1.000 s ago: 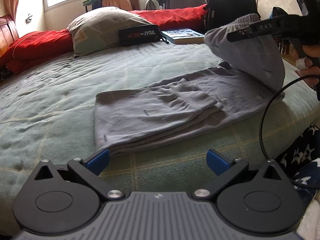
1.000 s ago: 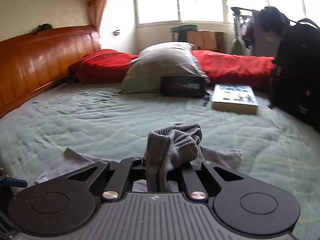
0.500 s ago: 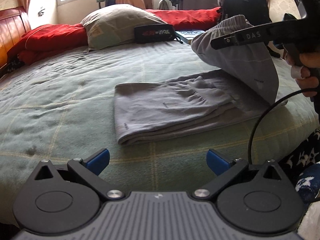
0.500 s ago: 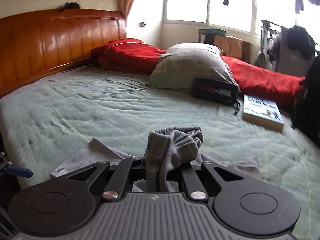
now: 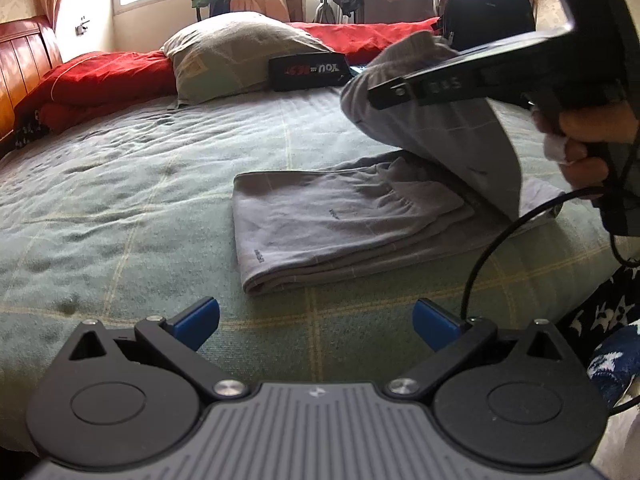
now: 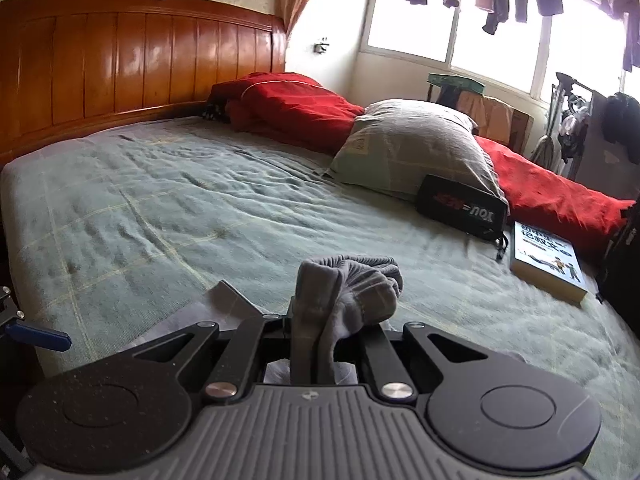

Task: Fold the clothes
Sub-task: 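Fold the held waistband over onto the folded leg end with the right gripper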

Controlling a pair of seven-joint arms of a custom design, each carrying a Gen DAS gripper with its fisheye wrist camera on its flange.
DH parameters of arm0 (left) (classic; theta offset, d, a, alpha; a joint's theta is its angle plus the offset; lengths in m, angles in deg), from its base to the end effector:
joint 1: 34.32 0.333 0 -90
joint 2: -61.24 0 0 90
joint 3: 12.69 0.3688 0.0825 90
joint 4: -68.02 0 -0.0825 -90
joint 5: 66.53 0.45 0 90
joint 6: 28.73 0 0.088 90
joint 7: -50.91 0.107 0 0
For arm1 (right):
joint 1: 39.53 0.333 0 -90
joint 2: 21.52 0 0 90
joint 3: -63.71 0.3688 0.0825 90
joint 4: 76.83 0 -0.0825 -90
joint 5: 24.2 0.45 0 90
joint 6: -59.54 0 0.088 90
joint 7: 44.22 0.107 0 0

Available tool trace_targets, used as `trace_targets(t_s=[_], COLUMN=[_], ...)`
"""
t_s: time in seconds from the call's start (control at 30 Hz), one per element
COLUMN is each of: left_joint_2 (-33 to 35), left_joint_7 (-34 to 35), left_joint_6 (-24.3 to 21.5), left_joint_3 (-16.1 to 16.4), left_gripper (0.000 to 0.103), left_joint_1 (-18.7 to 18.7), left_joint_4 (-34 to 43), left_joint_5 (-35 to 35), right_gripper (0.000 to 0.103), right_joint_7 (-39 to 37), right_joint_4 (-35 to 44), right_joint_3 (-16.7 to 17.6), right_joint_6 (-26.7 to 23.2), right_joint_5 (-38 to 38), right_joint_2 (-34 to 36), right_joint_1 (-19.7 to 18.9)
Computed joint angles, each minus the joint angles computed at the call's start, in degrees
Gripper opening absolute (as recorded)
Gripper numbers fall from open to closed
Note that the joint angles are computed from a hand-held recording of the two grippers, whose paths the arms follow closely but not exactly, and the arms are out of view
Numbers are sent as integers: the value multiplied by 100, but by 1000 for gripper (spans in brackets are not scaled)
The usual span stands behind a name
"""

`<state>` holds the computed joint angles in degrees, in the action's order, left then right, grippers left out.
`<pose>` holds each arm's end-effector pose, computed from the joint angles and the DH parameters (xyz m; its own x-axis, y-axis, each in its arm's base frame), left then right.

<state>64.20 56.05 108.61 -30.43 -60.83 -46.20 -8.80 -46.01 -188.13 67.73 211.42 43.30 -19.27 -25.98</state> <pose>0.4795 -0.4539 0.4995 0.0679 -0.9976 -0.0155 -0.6648 -0.0337 -0.7462 0.6475 0.1780 0.5494 0.7935 -0.5909 0.1453 -0.2124 -0.4927 -0.8439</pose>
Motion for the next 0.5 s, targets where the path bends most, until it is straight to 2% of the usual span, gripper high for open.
trace_targets(t_s=[0.33, 0.5], left_joint_2=[-117, -122], left_joint_7=[-146, -188], left_joint_6=[-75, -39], left_joint_3=[-33, -39], left_gripper=[102, 102], left_joint_1=[12, 41], left_joint_4=[-117, -167], left_joint_5=[17, -51], right_gripper=[11, 15], right_joint_7=[76, 22], right_joint_4=[52, -13], right_joint_3=[128, 160], right_joint_6=[5, -136], right_joint_5=[-407, -642], right_joint_2=[141, 219], right_joint_1=[135, 150])
